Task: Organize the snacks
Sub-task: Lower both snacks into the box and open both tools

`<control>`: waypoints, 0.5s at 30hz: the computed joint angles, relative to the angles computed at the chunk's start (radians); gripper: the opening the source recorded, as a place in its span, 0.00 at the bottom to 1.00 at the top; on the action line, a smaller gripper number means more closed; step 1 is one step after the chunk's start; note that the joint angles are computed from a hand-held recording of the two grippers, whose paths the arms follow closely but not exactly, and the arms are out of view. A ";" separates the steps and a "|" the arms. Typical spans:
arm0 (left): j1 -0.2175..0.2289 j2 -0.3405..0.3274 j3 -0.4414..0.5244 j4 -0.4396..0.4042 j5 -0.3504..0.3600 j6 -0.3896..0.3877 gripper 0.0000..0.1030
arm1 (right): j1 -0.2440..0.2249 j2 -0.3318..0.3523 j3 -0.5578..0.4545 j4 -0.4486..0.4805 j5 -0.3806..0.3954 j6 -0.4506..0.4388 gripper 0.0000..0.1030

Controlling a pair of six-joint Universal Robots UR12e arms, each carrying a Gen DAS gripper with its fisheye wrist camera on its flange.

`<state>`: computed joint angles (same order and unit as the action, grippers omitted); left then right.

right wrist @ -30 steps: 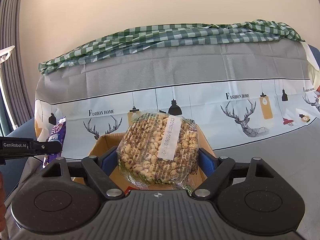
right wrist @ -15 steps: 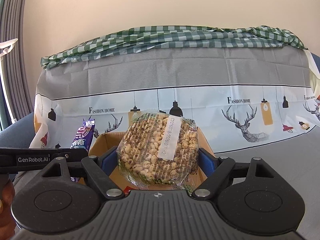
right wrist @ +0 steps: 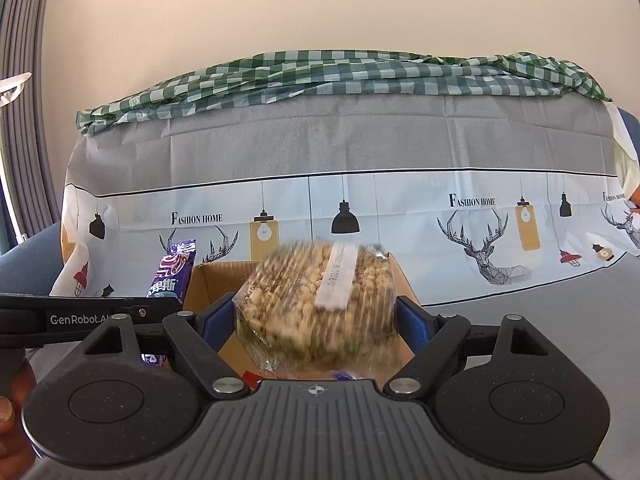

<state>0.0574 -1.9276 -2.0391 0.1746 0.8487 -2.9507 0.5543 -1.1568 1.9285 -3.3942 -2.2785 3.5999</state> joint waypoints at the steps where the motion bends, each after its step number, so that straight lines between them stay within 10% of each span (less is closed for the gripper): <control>1: 0.000 0.000 0.000 0.000 0.000 -0.001 0.16 | 0.000 0.000 0.001 0.000 0.000 0.000 0.82; 12: 0.000 0.001 0.004 -0.021 -0.013 0.004 0.17 | 0.000 0.001 0.000 0.004 0.002 -0.011 0.78; 15: 0.000 0.003 0.004 -0.031 -0.013 0.009 0.49 | 0.000 0.000 -0.001 0.025 -0.005 -0.001 0.84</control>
<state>0.0572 -1.9248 -2.0354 0.1436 0.8356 -2.9414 0.5540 -1.1570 1.9271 -3.3694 -2.2834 3.5988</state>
